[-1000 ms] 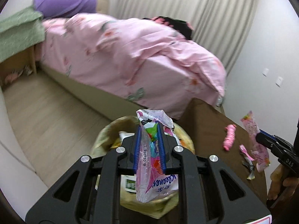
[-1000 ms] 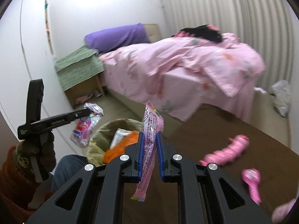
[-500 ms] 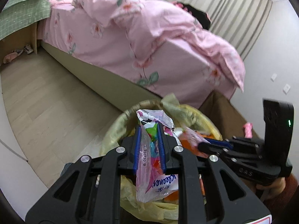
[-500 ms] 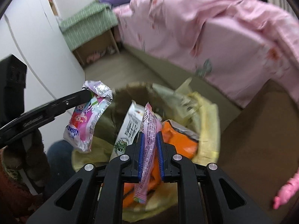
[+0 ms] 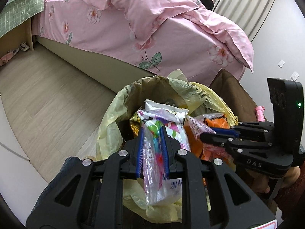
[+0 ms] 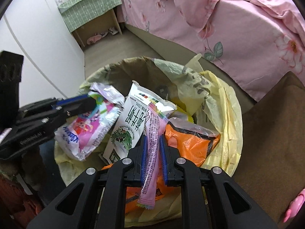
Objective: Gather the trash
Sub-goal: 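Carry the white-pink wrapper and pink strip over the trash bin with both tools, then open both tools to drop the wrappers into the bin, then move both tools back over the table toward the pink lollipop wrapper and black wrapper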
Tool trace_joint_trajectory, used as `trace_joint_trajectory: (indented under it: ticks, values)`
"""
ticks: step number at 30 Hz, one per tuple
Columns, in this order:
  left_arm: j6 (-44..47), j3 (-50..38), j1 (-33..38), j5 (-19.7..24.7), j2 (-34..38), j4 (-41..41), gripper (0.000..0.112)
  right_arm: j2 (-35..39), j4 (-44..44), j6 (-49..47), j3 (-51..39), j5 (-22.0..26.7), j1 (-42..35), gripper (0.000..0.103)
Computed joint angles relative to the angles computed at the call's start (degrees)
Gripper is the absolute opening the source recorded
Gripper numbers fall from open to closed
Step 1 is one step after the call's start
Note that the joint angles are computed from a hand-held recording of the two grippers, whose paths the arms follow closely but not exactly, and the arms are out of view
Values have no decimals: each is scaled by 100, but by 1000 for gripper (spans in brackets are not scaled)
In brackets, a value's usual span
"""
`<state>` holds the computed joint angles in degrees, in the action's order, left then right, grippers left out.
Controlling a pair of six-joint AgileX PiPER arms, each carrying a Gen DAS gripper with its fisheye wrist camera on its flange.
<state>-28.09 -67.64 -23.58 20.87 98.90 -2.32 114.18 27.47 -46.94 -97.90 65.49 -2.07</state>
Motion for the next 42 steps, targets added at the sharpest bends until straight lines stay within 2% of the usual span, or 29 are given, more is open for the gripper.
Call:
trace_joint_trajectory:
  ticks: [7,9,11,13,15,19,25,30,35,42]
  values:
    - [192,159,156,-69,-205,-373,16,-588,361,-685,581,-439,-29,15]
    - [273,212,182,-84,-275,-467,16,-646,427,-703,589,-447,-41,15]
    - [242,276,198,-94,-386,-460,17,-597,545,-661,461,-259,-72,15]
    - [281,356,238,-119,-516,-546,19,-563,599,-610,364,-171,-81,20]
    - [8,400,263,-107,-655,-330,23,-595,672,-627,365,-148,-84,22]
    - [-1145,474,245,-22,-990,753,34,-664,859,-643,331,-26,-105,33]
    - [-2181,302,82,348,-1239,1827,42,-962,1034,-722,449,-36,-355,42]
    - [-2506,-19,-370,671,-1202,2199,45,-1401,1287,-882,714,144,-1063,42]
    - [-2331,-589,-1024,892,-836,2198,45,-1964,1388,-1375,1223,294,-2298,42]
    - [-1164,-2050,-1854,1264,331,1338,45,-2232,1377,-2141,1644,192,-4265,42]
